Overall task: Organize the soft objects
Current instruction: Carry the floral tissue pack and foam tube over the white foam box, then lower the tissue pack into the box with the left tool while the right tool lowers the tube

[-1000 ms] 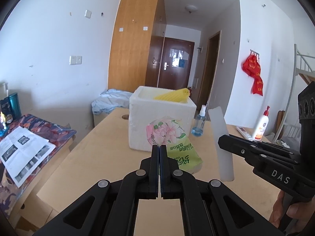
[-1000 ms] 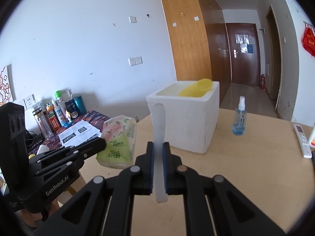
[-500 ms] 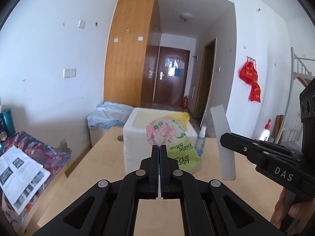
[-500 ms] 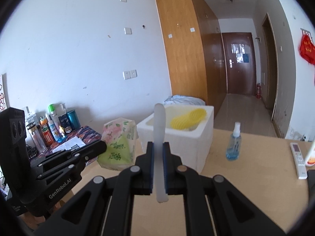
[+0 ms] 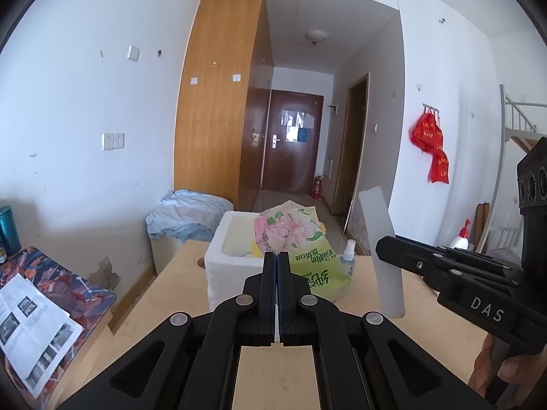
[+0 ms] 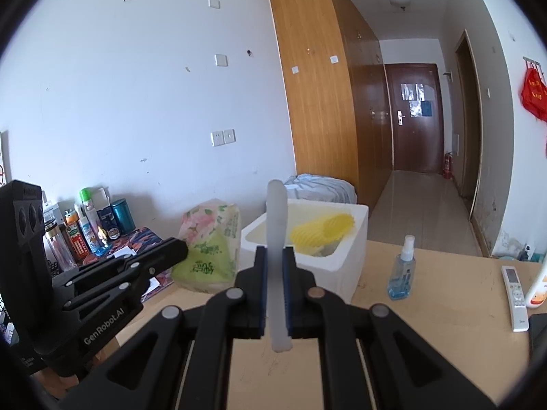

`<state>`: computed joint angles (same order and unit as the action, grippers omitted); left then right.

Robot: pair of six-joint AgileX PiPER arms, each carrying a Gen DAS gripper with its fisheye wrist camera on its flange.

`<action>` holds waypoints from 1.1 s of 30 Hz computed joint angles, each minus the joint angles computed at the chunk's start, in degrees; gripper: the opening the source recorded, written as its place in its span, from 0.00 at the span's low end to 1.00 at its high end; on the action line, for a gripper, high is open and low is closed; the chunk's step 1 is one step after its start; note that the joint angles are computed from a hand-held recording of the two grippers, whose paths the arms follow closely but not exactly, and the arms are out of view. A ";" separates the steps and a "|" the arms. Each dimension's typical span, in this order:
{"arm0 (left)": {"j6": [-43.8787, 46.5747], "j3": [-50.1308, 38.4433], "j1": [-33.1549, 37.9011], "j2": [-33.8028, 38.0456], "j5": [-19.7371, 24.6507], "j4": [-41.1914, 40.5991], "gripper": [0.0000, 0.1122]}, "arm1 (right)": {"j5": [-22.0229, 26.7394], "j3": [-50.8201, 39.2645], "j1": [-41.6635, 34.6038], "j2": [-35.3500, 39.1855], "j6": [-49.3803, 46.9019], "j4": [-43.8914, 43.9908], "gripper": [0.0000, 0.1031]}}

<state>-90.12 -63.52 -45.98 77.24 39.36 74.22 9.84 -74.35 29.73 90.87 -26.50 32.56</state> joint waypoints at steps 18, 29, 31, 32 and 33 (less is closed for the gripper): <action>9.79 -8.87 9.72 8.28 -9.84 -7.75 0.00 | 4.56 -13.60 -2.63 10.27 9.68 -8.56 0.10; 17.64 -15.23 15.55 14.58 -14.54 -14.23 0.00 | 7.46 -23.83 -2.94 17.60 17.97 -16.14 0.10; 19.66 -16.59 16.25 15.75 -14.62 -15.96 0.00 | 8.15 -25.69 -2.87 19.05 19.37 -17.33 0.10; 21.47 -17.51 16.67 16.49 -14.77 -17.41 0.00 | 8.61 -26.61 -2.82 19.80 20.51 -18.56 0.10; 23.47 -18.52 17.11 17.26 -14.79 -19.04 0.00 | 9.54 -28.20 -2.72 20.80 21.90 -19.97 0.10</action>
